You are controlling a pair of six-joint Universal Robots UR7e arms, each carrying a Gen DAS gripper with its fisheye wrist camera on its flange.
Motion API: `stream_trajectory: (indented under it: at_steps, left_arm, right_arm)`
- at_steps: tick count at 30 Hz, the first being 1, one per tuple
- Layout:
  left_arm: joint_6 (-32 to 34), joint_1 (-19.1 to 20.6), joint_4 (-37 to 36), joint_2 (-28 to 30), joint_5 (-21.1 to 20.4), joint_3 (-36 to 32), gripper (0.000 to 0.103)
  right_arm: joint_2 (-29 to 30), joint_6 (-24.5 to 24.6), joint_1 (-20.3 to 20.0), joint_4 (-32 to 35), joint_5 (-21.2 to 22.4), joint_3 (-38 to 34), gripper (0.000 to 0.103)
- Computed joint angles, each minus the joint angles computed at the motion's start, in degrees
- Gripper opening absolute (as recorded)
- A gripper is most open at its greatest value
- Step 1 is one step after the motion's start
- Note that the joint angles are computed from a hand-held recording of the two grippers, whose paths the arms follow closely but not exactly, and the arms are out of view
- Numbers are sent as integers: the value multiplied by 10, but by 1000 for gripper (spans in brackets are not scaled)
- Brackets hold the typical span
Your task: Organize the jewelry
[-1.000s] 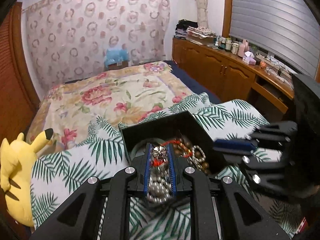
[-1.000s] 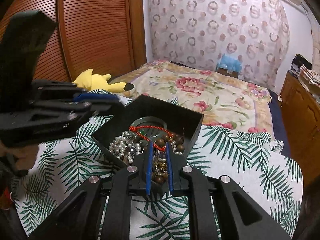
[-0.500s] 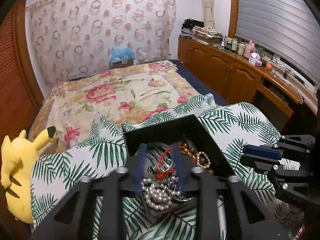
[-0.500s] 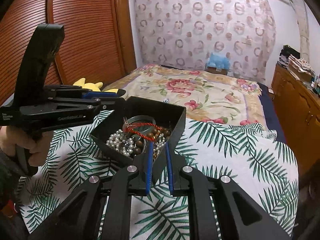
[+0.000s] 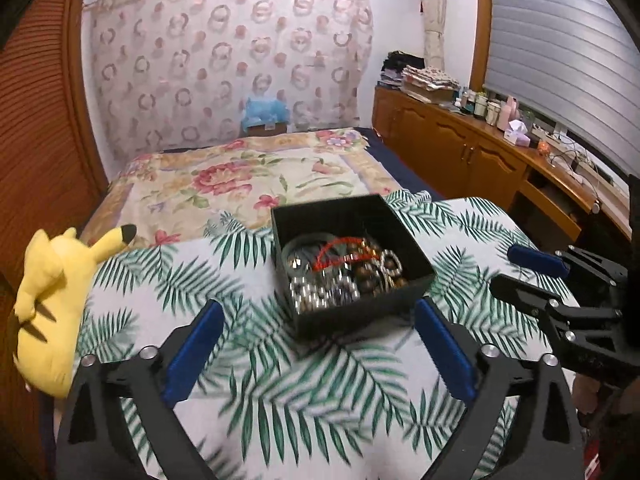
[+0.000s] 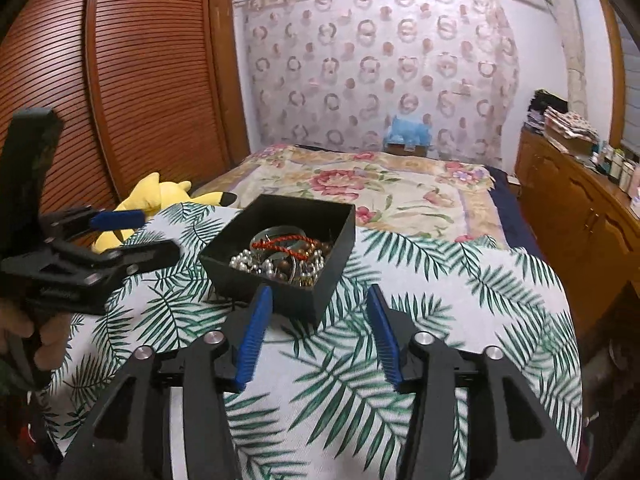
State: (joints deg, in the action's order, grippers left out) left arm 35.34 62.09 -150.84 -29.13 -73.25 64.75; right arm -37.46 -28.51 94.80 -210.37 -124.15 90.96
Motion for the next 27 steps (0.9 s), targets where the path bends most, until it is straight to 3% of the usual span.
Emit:
stream_trajectory:
  at_steps: [3, 9, 27]
  left_arm:
    - [1, 1, -26, -25, 5, 43, 95]
    - [-4, 2, -69, -70, 11, 117, 95]
    - [1, -17, -175, -171, -3, 250, 95]
  right_arm:
    - [10, 0, 7, -38, -18, 8, 83]
    - [19, 4, 20, -92, -41, 24, 100]
    - [32, -45, 84, -241, -92, 52, 100]
